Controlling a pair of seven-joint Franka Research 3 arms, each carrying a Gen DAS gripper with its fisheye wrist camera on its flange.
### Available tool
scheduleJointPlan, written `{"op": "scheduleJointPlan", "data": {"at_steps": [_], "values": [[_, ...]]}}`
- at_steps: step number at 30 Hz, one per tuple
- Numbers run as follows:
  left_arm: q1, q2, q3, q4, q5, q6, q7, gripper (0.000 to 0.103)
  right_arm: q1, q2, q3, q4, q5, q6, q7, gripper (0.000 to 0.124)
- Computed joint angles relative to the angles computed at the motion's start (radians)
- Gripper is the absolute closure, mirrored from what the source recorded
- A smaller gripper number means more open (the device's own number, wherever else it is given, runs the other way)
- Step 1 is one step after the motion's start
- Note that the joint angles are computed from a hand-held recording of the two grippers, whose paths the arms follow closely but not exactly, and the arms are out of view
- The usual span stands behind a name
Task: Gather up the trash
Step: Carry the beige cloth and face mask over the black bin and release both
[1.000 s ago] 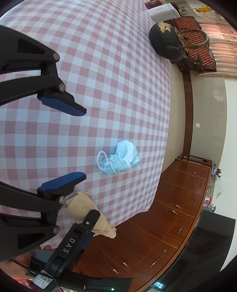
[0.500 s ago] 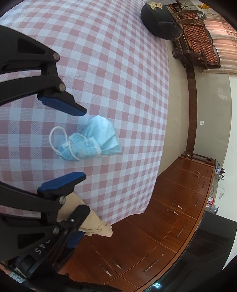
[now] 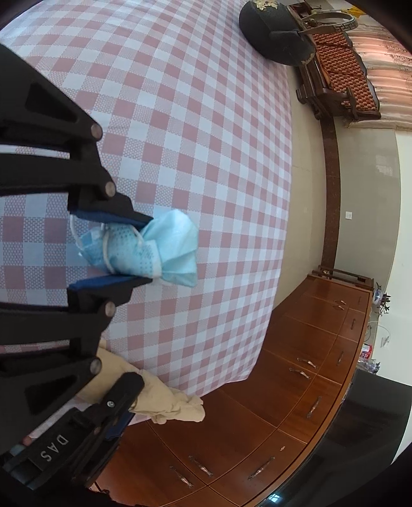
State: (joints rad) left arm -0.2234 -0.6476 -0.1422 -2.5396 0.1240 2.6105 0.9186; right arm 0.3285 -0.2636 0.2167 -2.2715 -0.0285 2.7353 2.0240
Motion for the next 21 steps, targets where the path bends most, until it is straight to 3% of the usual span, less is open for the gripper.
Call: {"op": "scheduleJointPlan", "data": {"at_steps": [7, 21], "values": [[-0.04, -0.085, 0.038, -0.053, -0.047, 0.013, 0.034, 0.079, 0.025, -0.059, -0.002, -0.037, 0.045, 0.019, -0.025, 0.095], [-0.111, -0.328, -0.015, -0.084, -0.053, -0.136, 0.024, 0.079, 0.055, -0.307, 0.029, -0.164, 0.15, -0.079, -0.04, 0.095]]}}
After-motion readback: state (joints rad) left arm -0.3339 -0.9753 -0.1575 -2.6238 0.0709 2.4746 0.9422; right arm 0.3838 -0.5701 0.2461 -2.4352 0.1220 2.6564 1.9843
